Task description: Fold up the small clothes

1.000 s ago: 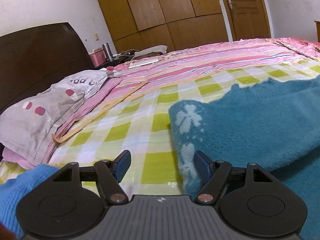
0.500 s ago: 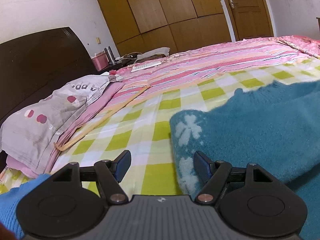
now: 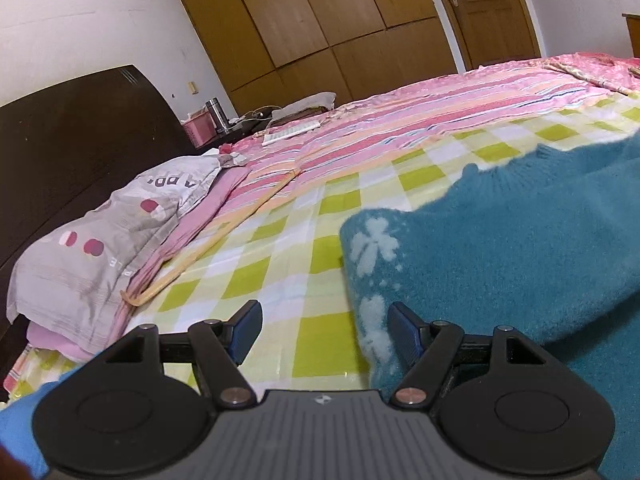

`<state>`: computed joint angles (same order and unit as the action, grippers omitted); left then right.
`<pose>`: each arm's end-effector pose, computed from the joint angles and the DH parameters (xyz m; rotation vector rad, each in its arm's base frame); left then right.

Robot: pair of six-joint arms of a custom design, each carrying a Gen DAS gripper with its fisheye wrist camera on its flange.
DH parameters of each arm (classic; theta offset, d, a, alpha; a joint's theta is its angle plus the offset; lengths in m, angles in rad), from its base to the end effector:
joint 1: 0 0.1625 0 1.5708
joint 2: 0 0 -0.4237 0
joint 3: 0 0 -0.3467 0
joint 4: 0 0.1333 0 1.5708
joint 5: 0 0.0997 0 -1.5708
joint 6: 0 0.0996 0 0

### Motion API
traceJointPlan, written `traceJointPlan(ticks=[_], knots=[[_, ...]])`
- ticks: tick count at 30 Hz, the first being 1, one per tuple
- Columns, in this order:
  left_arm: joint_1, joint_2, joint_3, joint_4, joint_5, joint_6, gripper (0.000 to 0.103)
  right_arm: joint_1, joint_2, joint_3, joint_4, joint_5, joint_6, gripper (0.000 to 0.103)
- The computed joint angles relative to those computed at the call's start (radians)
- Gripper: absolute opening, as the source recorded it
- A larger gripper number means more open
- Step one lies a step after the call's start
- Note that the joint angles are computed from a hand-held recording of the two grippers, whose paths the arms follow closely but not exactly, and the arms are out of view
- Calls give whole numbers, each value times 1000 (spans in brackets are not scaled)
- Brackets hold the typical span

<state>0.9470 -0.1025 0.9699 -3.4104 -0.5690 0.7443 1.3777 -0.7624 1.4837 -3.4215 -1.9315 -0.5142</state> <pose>-0.2596 -0.7326 -0.0064 0.7824 1.8380 -0.9488 -0.0368 -0.6996 0.2765 0.0999 -2.1917 1.1577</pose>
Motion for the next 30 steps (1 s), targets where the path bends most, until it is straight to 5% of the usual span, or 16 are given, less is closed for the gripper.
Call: traceJointPlan(ticks=[5, 16, 23, 30], knots=[[-17, -91, 161, -40, -12, -72, 76, 8, -81, 121, -56, 52, -26, 25], [-90, -392, 761, -72, -35, -336, 76, -32, -353, 536, -75, 91, -25, 34], [-123, -503, 980, -3, -54, -536, 76, -80, -474, 737, -79, 108, 26, 37], [-117, -588, 1079, 163, -134, -734, 76, -143, -554, 863, -38, 149, 70, 43]])
